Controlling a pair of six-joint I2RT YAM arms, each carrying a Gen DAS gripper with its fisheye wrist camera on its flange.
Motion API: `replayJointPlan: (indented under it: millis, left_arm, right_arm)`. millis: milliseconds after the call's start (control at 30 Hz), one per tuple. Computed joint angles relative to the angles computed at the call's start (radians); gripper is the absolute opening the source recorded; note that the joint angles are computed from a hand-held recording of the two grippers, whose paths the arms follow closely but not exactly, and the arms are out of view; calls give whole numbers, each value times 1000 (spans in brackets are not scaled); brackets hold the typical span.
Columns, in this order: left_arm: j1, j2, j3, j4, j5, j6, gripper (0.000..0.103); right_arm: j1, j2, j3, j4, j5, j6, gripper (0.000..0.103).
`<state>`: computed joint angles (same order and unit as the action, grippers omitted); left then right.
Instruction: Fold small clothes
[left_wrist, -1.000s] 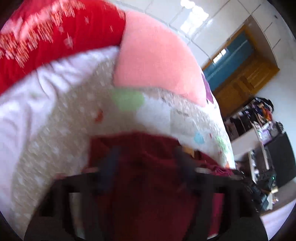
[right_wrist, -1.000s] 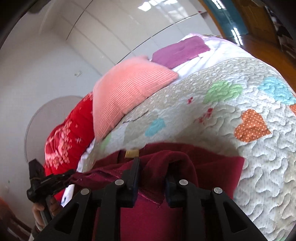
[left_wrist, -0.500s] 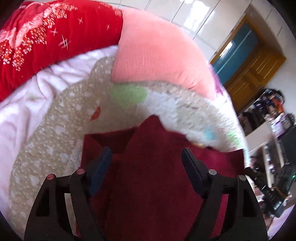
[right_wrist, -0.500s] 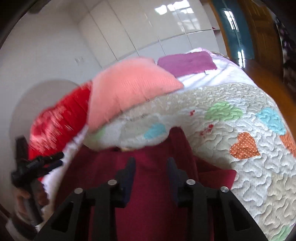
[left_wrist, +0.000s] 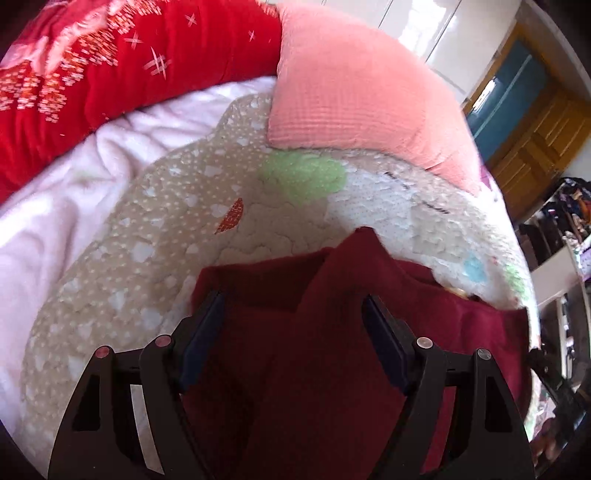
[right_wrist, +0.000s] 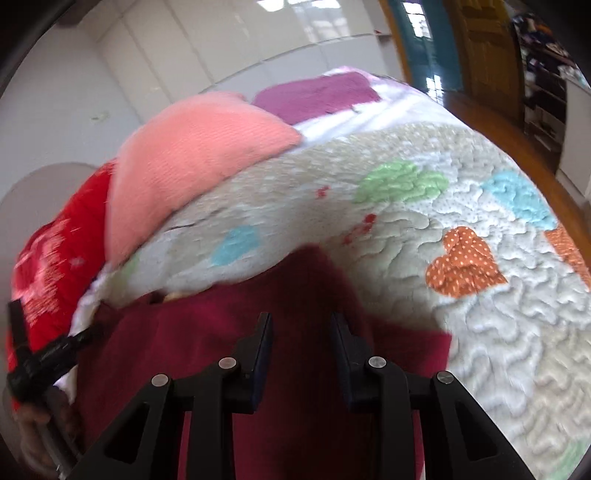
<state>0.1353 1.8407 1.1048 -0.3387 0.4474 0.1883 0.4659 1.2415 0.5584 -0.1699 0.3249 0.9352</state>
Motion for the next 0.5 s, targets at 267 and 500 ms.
replayJointPlan:
  millis: [267, 500]
  left_arm:
    - [182, -198, -181, -74, 95, 238, 77]
    - [345, -268, -298, -109, 150, 427, 77]
  right_arm:
    - [212, 49, 9, -155, 75, 82, 45]
    - [326, 33, 117, -200, 141, 150, 44]
